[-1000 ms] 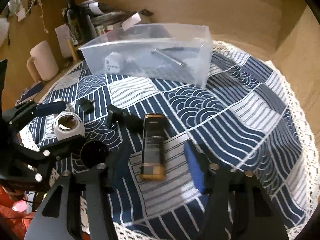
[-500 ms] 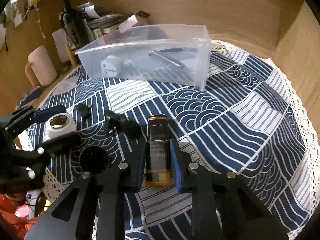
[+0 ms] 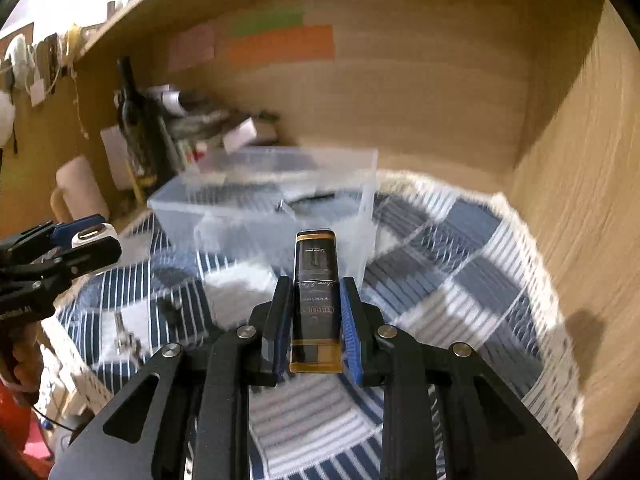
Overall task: Organize rigid objects
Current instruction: 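Lower tape measure and lighter into the clear box and open both tools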
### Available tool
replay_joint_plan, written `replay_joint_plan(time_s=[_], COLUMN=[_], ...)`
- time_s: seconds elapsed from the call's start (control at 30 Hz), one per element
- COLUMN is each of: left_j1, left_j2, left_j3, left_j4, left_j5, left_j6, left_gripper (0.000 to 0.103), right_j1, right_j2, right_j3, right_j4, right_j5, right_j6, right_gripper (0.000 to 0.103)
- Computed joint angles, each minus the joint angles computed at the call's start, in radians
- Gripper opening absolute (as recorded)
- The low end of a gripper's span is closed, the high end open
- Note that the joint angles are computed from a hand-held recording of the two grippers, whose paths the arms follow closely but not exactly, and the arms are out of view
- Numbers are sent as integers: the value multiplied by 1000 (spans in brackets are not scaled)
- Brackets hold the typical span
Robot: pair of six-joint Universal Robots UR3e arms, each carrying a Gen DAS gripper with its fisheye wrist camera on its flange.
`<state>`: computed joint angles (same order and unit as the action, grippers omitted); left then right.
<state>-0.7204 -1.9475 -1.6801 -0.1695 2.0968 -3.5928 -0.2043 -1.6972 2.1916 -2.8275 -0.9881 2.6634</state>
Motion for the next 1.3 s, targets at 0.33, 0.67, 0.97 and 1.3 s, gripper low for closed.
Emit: replay_joint_plan(time_s=[0.33,0.67,0.97,1.3], left_j1=[124,249,283,324], left_j2=[-37,-207,-389,-438], left_j3=[185,461,678,733], left_j4=[-70,-216,-332,-424], left_j5=[-76,-283,-391,-455], left_j6=[123,185,258,214], left_gripper=[64,64,64,64], right_j1=[108,214,267,288], right_j2=[177,453,640,745], right_j3=[-265,-609,-814,-951], right_j4=[-37,93,229,326], right_j5=[-41,-120,-201,-238], right_j6=[91,105,59,47], right_gripper=[21,21,21,22])
